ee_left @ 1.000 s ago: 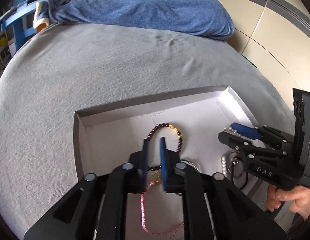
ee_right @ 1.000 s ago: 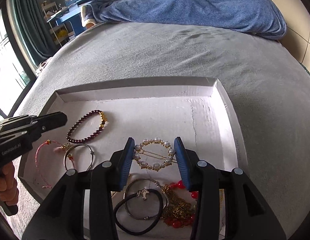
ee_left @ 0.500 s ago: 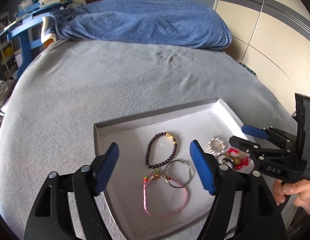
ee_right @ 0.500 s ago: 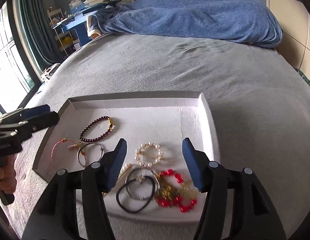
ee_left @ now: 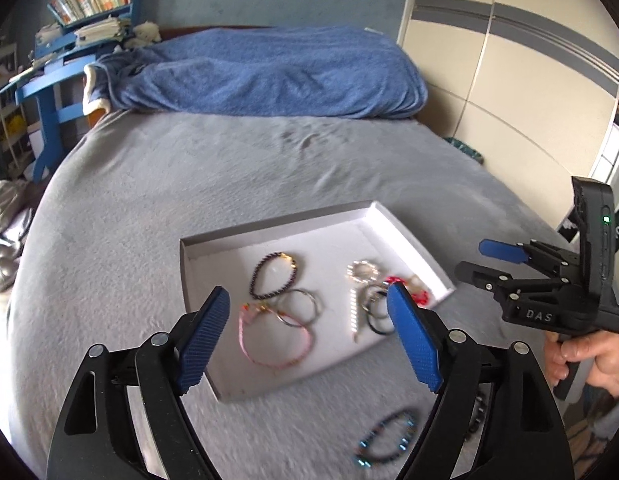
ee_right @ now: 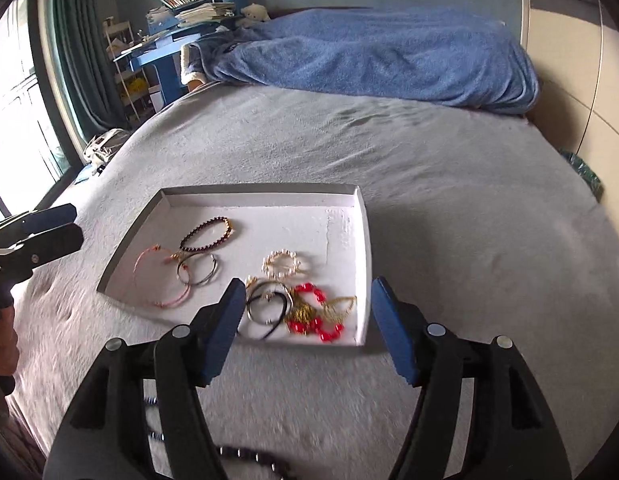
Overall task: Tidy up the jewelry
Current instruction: 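Move both open tools back to the blue and black bead bracelets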
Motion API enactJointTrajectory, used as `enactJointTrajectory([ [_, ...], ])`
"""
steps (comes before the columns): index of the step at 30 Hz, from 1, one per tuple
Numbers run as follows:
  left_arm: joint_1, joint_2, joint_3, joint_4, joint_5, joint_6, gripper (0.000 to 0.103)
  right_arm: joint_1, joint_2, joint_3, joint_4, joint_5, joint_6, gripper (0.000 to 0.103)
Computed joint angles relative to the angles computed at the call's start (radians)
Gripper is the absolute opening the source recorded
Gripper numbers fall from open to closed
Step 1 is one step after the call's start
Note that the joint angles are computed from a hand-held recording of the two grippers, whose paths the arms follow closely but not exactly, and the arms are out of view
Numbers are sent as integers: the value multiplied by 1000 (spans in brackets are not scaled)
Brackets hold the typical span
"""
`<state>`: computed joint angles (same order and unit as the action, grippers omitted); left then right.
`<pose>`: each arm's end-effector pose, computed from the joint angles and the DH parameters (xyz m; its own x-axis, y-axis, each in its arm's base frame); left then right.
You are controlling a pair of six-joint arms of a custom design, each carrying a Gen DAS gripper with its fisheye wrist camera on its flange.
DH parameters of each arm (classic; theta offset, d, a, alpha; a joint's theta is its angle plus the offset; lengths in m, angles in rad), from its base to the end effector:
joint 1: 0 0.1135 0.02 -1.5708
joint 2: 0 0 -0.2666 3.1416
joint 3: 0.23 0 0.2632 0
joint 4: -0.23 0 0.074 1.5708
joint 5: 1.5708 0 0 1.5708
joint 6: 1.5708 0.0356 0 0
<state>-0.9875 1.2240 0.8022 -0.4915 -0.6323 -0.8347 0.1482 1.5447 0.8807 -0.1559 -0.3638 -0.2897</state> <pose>0.1555 -0.1975 0.2328 -0.6442 -0.1091 -0.7570 -0.0046 0.9903 -0.1388 0.3196 0.0605 0.1909 -0.5849 -0.3572 -0.7282 -0.5689 0.8206 0.0544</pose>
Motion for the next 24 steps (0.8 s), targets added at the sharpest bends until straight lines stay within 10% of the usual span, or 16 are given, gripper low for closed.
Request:
enactJointTrajectory([
  [11, -224, 65, -34, -98, -90, -247, 87, -96, -220, -220, -12, -71, -54, 72],
  [24, -252, 209, -58, 72, 5, -152, 87, -131, -191, -270, -38, -94, -135, 72],
])
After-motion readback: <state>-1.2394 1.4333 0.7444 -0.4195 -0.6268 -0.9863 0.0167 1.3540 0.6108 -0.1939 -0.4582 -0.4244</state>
